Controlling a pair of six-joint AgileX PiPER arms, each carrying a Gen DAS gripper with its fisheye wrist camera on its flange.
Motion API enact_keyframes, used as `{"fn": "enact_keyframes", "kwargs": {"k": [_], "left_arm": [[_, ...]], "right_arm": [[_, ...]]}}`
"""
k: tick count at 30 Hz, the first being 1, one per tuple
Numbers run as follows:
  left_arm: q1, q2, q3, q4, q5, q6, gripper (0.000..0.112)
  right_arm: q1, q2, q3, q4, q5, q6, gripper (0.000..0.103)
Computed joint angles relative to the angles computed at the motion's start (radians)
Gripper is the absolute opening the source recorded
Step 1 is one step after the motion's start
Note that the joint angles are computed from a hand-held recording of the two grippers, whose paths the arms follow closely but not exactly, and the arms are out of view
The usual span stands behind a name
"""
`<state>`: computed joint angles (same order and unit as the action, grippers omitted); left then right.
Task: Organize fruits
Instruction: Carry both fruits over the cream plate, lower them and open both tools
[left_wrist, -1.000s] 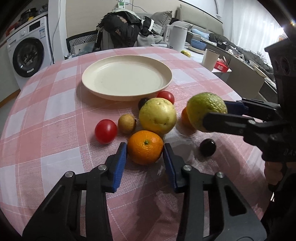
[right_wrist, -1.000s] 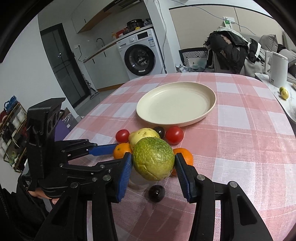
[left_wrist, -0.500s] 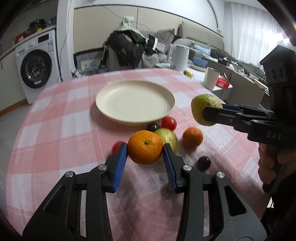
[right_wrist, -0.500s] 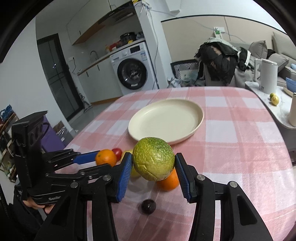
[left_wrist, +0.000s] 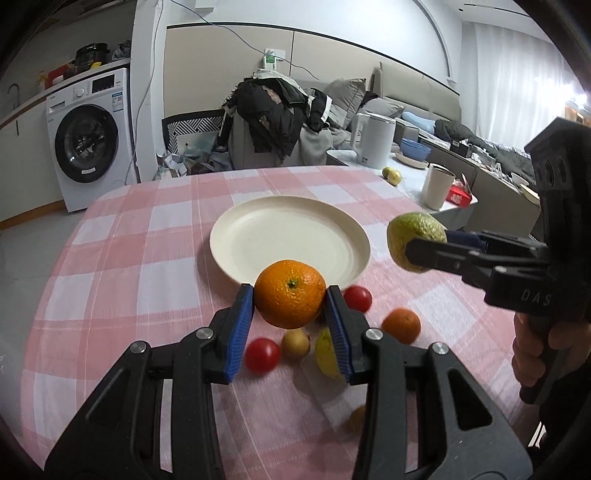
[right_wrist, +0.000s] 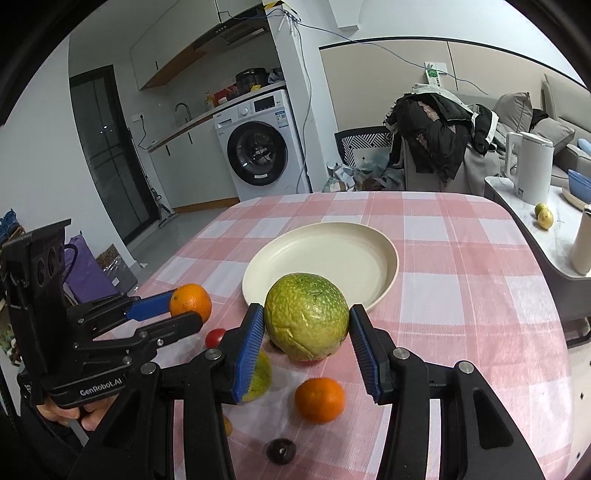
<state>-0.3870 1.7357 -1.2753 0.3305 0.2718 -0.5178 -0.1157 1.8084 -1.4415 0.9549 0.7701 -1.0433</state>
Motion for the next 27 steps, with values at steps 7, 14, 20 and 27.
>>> {"fn": "enact_keyframes", "kwargs": {"k": [7, 14, 20, 27], "left_arm": [[0.016, 0.094, -0.138, -0.042, 0.046, 0.045, 0.037], [0.014, 0.229, -0.312, -0.095, 0.116, 0.115, 0.037], [0.007, 0.339, -0.455, -0.111, 0.181, 0.158, 0.037], [0.018, 0.439, -0.589, -0.140, 0.255, 0.191, 0.037]], "right_arm": [[0.000, 0.107, -0.137, -0.031, 0.049, 0.112, 0.048], [0.011, 0.229, -0.285, -0.120, 0.066, 0.302, 0.048], [0.017, 0.303, -0.396, -0.162, 0.101, 0.377, 0.048], [0.044, 0.392, -0.543, -0.239, 0.155, 0.467, 0.048]]}}
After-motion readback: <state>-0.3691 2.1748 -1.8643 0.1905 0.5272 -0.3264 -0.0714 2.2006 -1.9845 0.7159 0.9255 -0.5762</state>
